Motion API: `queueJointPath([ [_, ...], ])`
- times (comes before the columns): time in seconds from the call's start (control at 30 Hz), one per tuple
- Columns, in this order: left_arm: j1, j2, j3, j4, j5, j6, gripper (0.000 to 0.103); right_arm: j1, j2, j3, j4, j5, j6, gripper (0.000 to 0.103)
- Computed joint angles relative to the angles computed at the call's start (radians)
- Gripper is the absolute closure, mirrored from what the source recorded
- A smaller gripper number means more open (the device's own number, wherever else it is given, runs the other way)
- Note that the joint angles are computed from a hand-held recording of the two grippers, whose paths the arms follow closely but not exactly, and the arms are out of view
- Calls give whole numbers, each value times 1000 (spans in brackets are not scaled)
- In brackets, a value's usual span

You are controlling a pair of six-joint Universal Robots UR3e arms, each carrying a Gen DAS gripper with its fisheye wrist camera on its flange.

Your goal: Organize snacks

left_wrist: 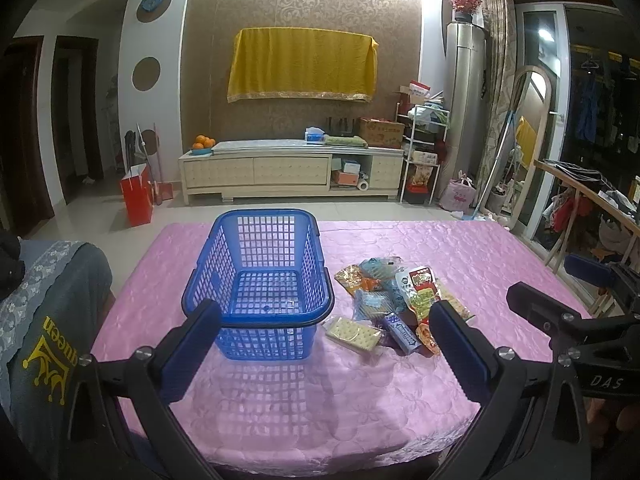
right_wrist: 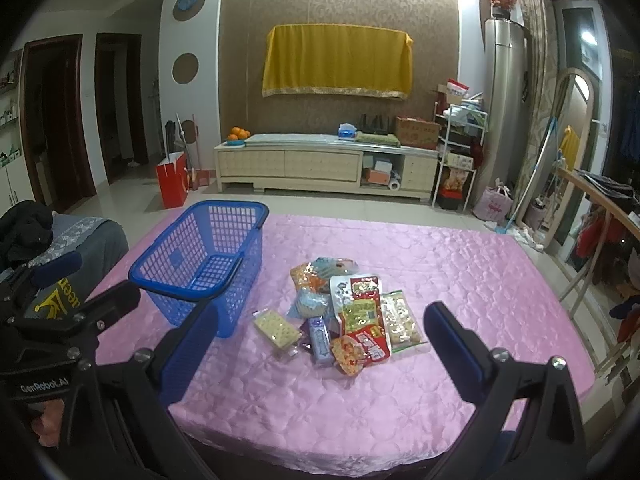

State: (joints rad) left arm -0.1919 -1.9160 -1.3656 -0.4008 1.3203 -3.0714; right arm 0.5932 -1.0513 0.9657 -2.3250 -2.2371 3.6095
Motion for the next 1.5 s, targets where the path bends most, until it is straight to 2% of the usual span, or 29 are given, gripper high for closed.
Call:
queueJointPath([
  [1.5,17,16,-20,-6,-17,8,0,1,3,-3,11,12,6,0],
])
